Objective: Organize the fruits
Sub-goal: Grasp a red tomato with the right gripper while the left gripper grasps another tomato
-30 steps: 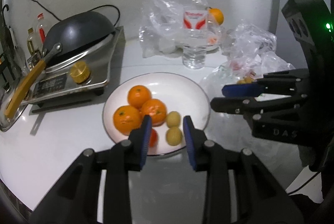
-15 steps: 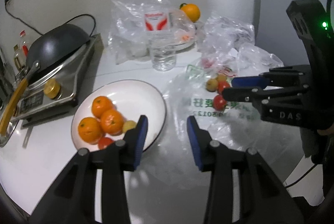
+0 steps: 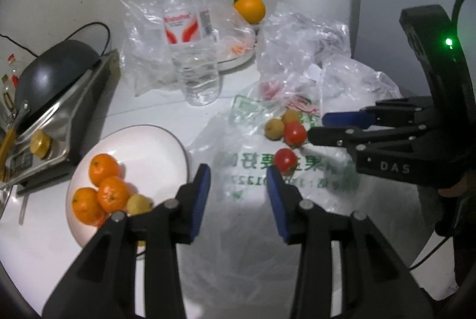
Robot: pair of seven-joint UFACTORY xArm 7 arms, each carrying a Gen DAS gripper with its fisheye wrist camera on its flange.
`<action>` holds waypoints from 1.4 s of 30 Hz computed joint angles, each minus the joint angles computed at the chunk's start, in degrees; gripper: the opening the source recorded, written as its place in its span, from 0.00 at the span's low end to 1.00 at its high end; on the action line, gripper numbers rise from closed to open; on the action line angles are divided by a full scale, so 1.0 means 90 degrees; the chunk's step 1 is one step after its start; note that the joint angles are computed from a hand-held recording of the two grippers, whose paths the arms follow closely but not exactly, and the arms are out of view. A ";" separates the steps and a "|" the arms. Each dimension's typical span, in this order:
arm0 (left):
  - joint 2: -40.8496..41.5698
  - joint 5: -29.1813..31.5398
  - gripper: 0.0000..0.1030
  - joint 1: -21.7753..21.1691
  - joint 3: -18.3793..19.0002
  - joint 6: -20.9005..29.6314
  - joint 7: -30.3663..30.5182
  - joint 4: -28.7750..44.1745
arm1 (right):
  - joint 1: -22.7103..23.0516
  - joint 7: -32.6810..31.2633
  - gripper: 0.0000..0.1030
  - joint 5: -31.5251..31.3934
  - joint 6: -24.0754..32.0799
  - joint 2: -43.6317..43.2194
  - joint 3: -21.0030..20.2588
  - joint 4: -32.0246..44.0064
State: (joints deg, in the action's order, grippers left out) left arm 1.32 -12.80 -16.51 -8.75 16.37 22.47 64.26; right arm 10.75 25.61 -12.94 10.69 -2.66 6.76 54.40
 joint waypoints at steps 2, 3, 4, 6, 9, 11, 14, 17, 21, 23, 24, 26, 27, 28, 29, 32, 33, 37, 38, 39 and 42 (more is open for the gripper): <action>0.0136 0.0099 0.40 -0.0025 -0.0016 0.0048 -0.0089 0.0133 | 0.0044 -0.0314 0.30 0.0358 -0.0017 0.0092 -0.0043 0.0061; 0.0194 0.0154 0.40 -0.0037 -0.0026 0.0061 -0.0140 0.0187 | 0.0060 -0.0471 0.30 0.0522 -0.0014 0.0157 -0.0058 0.0112; 0.0255 0.0170 0.40 -0.0044 -0.0041 0.0082 -0.0157 0.0247 | 0.0070 -0.0567 0.30 0.0629 0.0000 0.0205 -0.0066 0.0153; 0.0360 0.0166 0.52 -0.0047 -0.0072 0.0122 -0.0168 0.0347 | 0.0093 -0.0861 0.30 0.0964 -0.0011 0.0311 -0.0075 0.0226; 0.0497 0.0171 0.53 -0.0046 -0.0101 0.0219 -0.0196 0.0486 | 0.0105 -0.0931 0.30 0.1043 0.0110 0.0459 -0.0095 0.0371; 0.0581 0.0344 0.53 -0.0069 -0.0083 0.0255 -0.0327 0.0569 | 0.0098 -0.1012 0.30 0.1158 0.0102 0.0514 -0.0108 0.0407; 0.0731 0.0715 0.53 -0.0122 -0.0022 0.0348 -0.0660 0.0727 | 0.0060 -0.1393 0.30 0.1587 0.0144 0.0622 -0.0081 0.0487; 0.0826 0.0902 0.53 -0.0129 -0.0018 0.0438 -0.0858 0.0838 | 0.0061 -0.1574 0.30 0.1698 0.0267 0.0713 -0.0085 0.0581; 0.0955 0.1062 0.53 -0.0166 -0.0037 0.0543 -0.0990 0.0954 | 0.0063 -0.1923 0.28 0.1869 0.0266 0.0712 -0.0044 0.0565; 0.0984 0.1146 0.53 -0.0195 -0.0047 0.0566 -0.1039 0.0986 | 0.0092 -0.1854 0.28 0.1729 0.0237 0.0667 -0.0084 0.0525; 0.0992 0.1156 0.53 -0.0201 -0.0061 0.0559 -0.1040 0.0994 | 0.0092 -0.1798 0.28 0.1670 0.0198 0.0606 -0.0107 0.0464; 0.1017 0.1156 0.53 -0.0216 -0.0094 0.0559 -0.1017 0.1016 | 0.0068 -0.1818 0.28 0.1695 0.0138 0.0510 -0.0124 0.0362; 0.1043 0.1157 0.53 -0.0229 -0.0115 0.0573 -0.0986 0.1039 | 0.0053 -0.1713 0.28 0.1593 0.0126 0.0467 -0.0157 0.0312; 0.1074 0.1118 0.53 -0.0225 -0.0151 0.0561 -0.0897 0.1054 | 0.0030 -0.1709 0.28 0.1610 0.0123 0.0428 -0.0170 0.0273; 0.1106 0.1163 0.53 -0.0250 -0.0139 0.0552 -0.0907 0.1072 | 0.0009 -0.1717 0.28 0.1635 0.0105 0.0383 -0.0181 0.0222; 0.1239 0.1435 0.53 -0.0362 -0.0059 0.0608 -0.1137 0.1183 | -0.0036 -0.1731 0.28 0.1673 0.0011 0.0193 -0.0200 0.0021; 0.1270 0.1494 0.53 -0.0391 -0.0052 0.0598 -0.1180 0.1205 | -0.0045 -0.1740 0.28 0.1689 -0.0019 0.0151 -0.0202 -0.0028; 0.1356 0.1633 0.49 -0.0451 -0.0065 0.0628 -0.1199 0.1278 | -0.0064 -0.1778 0.28 0.1799 -0.0118 0.0057 -0.0212 -0.0182; 0.1375 0.1606 0.43 -0.0437 -0.0091 0.0649 -0.1142 0.1298 | -0.0059 -0.1811 0.28 0.1854 -0.0141 0.0044 -0.0214 -0.0203; 0.1402 0.1611 0.39 -0.0444 -0.0092 0.0697 -0.1134 0.1333 | -0.0056 -0.1815 0.28 0.1870 -0.0165 0.0042 -0.0209 -0.0210; 0.1450 0.1677 0.27 -0.0473 -0.0069 0.0763 -0.1121 0.1347 | -0.0054 -0.1823 0.28 0.1878 -0.0204 0.0033 -0.0204 -0.0206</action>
